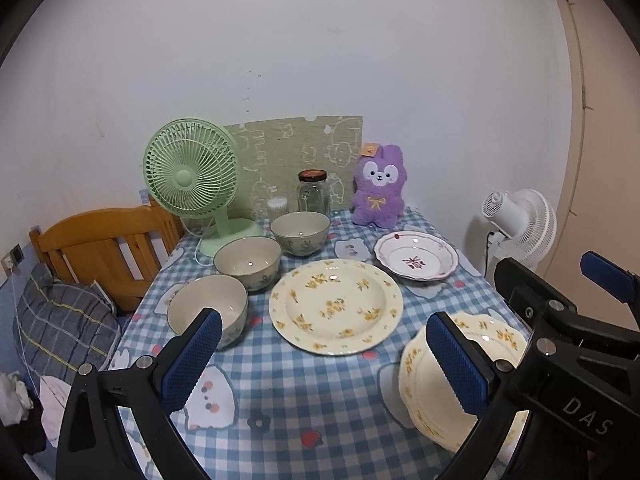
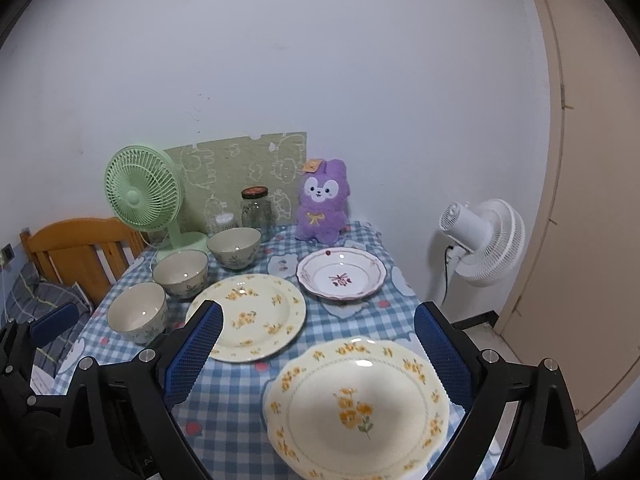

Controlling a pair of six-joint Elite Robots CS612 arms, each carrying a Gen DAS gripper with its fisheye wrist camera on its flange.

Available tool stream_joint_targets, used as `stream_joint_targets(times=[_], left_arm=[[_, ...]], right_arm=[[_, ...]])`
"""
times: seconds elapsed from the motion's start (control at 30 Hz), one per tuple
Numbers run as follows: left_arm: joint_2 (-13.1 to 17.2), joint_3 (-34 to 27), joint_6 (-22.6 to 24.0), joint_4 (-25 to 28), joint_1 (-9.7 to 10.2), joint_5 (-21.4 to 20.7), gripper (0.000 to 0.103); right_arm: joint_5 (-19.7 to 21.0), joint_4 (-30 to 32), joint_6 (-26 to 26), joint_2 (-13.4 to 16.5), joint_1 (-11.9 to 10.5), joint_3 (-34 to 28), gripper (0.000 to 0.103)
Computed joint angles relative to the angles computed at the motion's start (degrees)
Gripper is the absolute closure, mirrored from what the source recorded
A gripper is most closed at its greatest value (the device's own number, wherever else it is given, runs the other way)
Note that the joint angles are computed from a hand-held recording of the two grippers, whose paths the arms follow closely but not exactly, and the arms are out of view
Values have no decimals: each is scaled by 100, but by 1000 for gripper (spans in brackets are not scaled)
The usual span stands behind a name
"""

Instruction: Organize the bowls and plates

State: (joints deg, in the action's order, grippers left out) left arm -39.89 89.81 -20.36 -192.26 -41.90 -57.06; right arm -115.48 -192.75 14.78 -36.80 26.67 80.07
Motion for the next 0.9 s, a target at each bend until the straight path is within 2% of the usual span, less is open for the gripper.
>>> stream_joint_targets(times=[0.37,0.5,0.6,0.9], left_arm=[[206,-542,-92,550,135,230,1],[333,-825,-228,884,208,172,1],[446,-1087,-360,1191,264,156,6],[735,-1706,-800,1851,366,227,6]], right_arm=[[400,413,-281,304,-162,-687,5],[688,603,-357,427,-249,-931,5],[831,729,-430,546,-309,-1149,5],[1270,1270,-685,877,-479,-1847,5]])
